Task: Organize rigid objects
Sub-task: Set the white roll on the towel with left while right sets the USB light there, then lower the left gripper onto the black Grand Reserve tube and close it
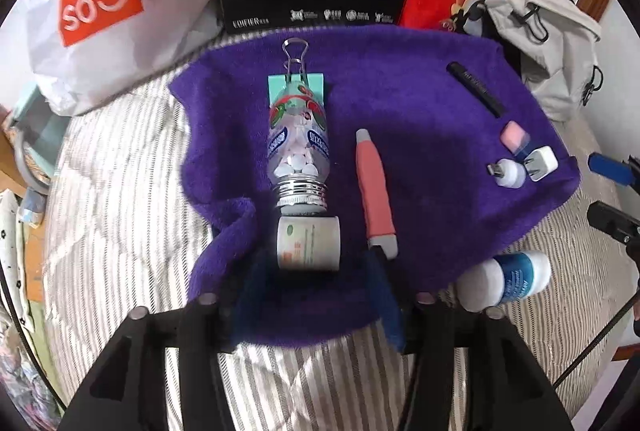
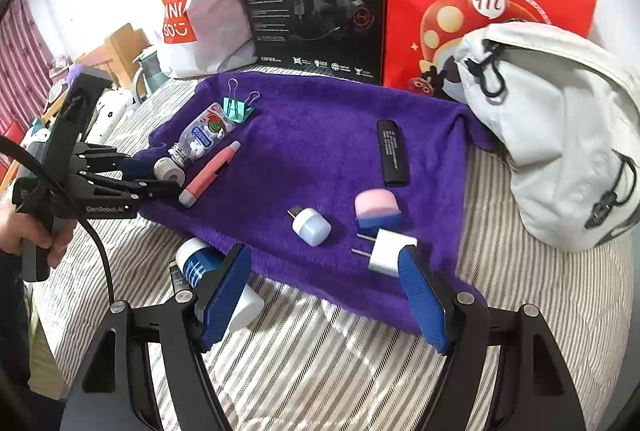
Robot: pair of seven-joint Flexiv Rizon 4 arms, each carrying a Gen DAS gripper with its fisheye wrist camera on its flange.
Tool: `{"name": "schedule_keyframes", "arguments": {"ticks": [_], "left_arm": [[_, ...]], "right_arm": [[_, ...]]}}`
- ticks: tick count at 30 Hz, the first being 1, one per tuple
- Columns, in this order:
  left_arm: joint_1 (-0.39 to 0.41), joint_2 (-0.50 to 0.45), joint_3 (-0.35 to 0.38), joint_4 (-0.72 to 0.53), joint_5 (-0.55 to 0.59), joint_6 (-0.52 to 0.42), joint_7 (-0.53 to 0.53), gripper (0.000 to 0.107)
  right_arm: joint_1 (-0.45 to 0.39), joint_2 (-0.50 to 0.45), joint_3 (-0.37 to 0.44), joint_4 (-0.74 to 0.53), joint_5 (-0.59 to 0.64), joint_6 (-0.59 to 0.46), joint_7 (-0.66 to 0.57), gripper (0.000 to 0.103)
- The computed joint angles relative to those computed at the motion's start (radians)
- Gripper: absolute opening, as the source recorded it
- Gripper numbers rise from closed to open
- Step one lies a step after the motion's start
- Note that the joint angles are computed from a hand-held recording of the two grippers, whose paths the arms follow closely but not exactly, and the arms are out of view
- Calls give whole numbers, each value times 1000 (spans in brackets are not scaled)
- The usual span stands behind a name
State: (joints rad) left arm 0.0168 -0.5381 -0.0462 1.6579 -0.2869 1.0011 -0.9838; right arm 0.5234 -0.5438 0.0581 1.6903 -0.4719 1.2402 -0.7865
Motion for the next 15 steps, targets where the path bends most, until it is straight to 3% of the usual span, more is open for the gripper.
{"name": "schedule_keyframes", "arguments": {"ticks": [2,3,6,9,12,15], "left_arm": [[23,37,-36,68,-53,68,30,76],[29,49,-46,88,-74,83,41,77],[41,109,-86,189,-159,144,82,79],[11,145,-78,253,-174,169,82,82],[-12,169,-87,319,-205,205,79,82],[-44,161,-76,344,-208,213,20,82]], "right_arm": [[8,15,-9,23,-8,10,17,75],[15,25,-17,38,-16,17,32,75],[32,55,-39,89,-42,50,92,77],[52,85,-63,145,-75,76,169,88],[69,119,-86,203,-130,84,254,89],[89,160,-122,271,-224,100,374,101]]}}
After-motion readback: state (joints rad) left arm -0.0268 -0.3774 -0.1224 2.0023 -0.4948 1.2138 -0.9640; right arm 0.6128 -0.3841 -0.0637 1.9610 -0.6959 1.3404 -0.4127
